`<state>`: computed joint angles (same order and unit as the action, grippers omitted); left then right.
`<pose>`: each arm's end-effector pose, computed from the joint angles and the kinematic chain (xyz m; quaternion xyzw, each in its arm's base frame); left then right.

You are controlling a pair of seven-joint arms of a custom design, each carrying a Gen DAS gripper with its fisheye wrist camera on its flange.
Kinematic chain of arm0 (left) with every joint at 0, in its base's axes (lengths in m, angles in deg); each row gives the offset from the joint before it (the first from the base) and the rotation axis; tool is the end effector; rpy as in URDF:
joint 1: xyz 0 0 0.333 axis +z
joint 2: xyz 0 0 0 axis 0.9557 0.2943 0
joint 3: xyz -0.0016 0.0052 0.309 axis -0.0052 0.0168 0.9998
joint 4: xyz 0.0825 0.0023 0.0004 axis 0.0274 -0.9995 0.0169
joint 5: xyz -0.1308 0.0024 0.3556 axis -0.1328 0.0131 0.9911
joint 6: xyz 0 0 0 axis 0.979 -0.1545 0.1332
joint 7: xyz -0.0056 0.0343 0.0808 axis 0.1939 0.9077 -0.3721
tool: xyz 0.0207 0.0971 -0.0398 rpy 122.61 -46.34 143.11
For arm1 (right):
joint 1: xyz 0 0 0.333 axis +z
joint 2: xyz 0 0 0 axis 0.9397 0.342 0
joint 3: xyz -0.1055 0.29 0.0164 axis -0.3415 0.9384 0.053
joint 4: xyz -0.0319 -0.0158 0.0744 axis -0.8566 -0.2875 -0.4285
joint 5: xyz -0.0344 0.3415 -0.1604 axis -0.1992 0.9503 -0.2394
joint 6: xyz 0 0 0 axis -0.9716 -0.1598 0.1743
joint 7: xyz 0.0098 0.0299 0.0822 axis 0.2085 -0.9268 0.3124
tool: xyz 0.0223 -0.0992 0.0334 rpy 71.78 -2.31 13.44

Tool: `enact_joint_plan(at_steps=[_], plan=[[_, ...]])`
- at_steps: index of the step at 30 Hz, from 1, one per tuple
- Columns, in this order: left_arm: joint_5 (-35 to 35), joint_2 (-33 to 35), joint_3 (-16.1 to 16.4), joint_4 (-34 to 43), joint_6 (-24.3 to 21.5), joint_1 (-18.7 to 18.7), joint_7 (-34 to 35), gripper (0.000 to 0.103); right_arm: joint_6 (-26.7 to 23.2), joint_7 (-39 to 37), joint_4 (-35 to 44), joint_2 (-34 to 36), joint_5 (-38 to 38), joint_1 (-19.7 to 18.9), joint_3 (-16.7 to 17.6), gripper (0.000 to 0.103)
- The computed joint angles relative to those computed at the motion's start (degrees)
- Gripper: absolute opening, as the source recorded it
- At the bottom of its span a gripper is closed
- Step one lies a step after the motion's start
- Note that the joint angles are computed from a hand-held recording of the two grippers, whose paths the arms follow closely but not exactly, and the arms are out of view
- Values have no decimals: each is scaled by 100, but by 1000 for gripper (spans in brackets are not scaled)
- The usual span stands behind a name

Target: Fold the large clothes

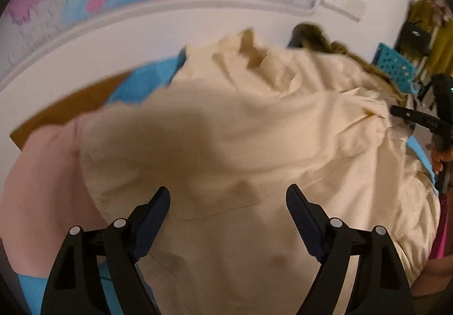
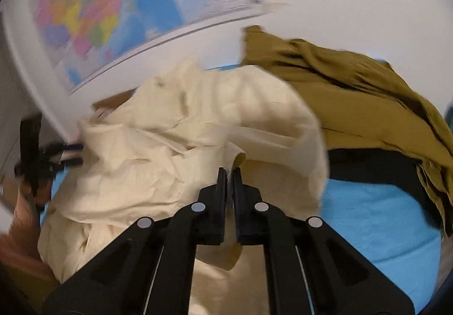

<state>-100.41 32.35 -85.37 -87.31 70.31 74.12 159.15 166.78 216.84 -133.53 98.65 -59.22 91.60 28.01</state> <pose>0.7254 -0.0946 0.4460 -0.4553 0.8389 -0.2824 0.0964 0.5590 0.2793 0.4472 -0.6238 0.6794 -0.1487 0.3566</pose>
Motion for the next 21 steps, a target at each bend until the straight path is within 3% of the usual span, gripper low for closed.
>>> enact_joint_plan(at_steps=[2, 4, 6, 7, 8, 10, 12, 14, 16, 19, 21], plan=[[313, 478, 174, 667, -436, -182, -464, 80, -251, -544, 113, 220, 694, -247, 344, 10], [555, 709, 246, 951, -555, -284, -700, 80, -389, -345, 135, 249, 512, -58, 174, 20], [639, 516, 226, 618, -231, -283, -685, 80, -454, 334, 74, 79, -186, 333, -226, 25], [632, 363, 202, 384, -38, -253, -644, 80, -440, 647, 57, 4, -545, 442, -340, 35], [579, 230, 160, 191, 96, -198, -588, 80, -306, 1184, -17, -130, -1167, 609, -535, 38], [280, -112, -4, -259, 315, 15, -304, 80, 53, 1542, -187, -363, -1812, 619, -562, 38], [-56, -466, -143, -713, 495, 194, 58, 80, 245, 1132, -156, -399, -1791, 462, -285, 40], [-452, -753, -258, -1055, 516, 346, 506, 81, 260, -28, 1, -220, -943, 149, 261, 40], [-637, -938, -247, -1249, 368, 357, 801, 81, -38, -777, 292, 62, -397, 72, 514, 40], [-241, -982, 17, -1431, 474, 40, 644, 81, -801, -1437, 870, 603, 245, 57, 629, 40], [313, -803, 284, -1322, 553, -243, 122, 81, -748, -1739, 878, 744, 759, -79, 700, 38]])
